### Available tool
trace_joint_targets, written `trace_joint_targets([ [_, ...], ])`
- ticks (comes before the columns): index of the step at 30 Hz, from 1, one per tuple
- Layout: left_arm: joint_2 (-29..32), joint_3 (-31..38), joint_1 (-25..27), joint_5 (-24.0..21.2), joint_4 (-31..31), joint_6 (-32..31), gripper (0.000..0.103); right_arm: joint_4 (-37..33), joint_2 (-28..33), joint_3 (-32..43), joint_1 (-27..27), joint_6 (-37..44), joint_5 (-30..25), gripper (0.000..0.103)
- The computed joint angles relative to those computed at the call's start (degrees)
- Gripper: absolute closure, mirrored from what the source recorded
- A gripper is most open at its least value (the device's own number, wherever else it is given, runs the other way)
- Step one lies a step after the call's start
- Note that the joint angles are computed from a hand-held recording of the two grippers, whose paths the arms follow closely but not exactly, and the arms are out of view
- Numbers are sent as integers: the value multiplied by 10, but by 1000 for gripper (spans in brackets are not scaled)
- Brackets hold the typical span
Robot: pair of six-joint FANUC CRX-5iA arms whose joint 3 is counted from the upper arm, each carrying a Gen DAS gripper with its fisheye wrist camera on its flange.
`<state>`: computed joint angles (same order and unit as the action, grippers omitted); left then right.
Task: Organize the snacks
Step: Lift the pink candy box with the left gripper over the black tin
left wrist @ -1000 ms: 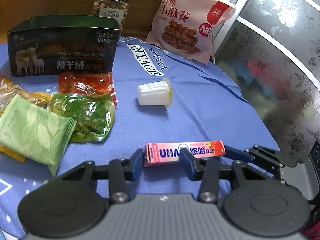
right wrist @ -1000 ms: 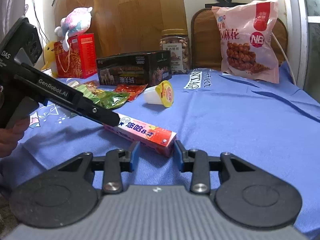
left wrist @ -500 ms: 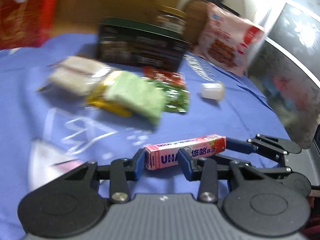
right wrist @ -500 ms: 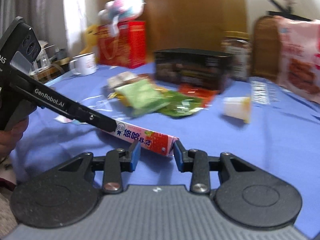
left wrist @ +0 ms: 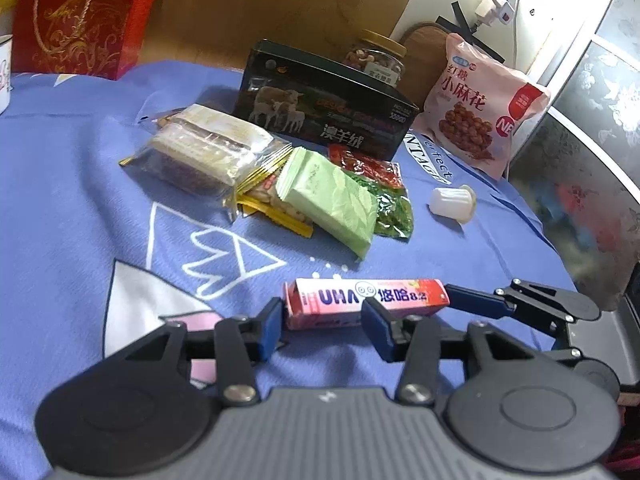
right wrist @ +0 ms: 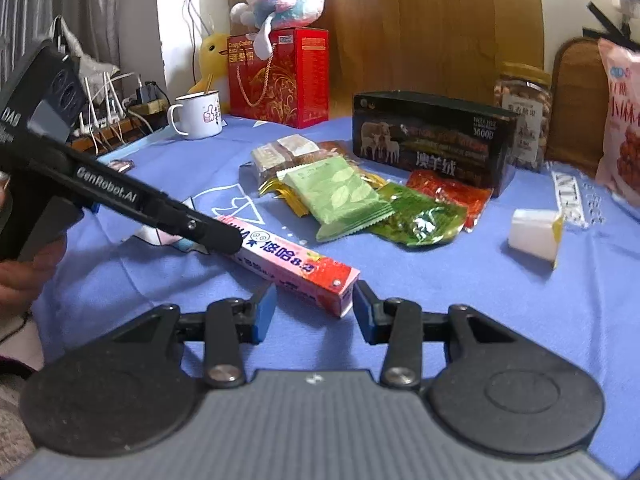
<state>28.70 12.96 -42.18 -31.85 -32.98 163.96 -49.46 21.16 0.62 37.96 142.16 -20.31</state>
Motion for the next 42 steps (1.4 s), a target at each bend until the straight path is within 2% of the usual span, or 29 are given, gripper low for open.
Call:
trace_joint_targets([
  [2, 2, 2, 3, 1, 8, -8, 59, 21, 3, 0, 6, -6, 11, 57],
  [5, -3, -6, 9, 16, 19, -4, 47, 39, 11, 9, 5, -25, 7, 57],
  [8, -7, -9, 9, 21, 12, 3, 44, 21, 14, 16, -5, -15, -6, 57],
  [10, -3, -6, 14, 21, 23, -12, 49, 10, 19, 22, -10, -11, -16, 57],
  [11, 0, -6, 19, 24, 41, -29, 56, 10, 21, 23, -11, -11, -19, 57],
  [14, 2, -12, 24, 40, 54, -43, 60, 9, 27, 30, -13, -12, -27, 58],
  [15, 2, -13, 23, 41, 50, -39, 60, -1, 28, 32, -16, -1, -30, 61],
  [19, -3, -17, 22, 46, 41, -17, 61, -4, 26, 32, -16, -5, -29, 62],
  [23, -15, 2, 13, 34, -21, 12, 63, -62, 21, 44, -34, 39, -32, 62],
  [27, -11, 49, 9, 7, -67, -3, 63, -109, 23, 68, -48, 83, -21, 62],
  [29, -1, 78, 11, -6, -84, -16, 62, -108, 31, 90, -49, 83, -8, 62],
  [36, 42, 171, 56, 2, -72, -79, 61, -27, 90, 191, -38, 25, 40, 62],
  [42, 100, 246, 102, 6, -13, -132, 61, 116, 169, 296, -28, -119, 34, 62],
])
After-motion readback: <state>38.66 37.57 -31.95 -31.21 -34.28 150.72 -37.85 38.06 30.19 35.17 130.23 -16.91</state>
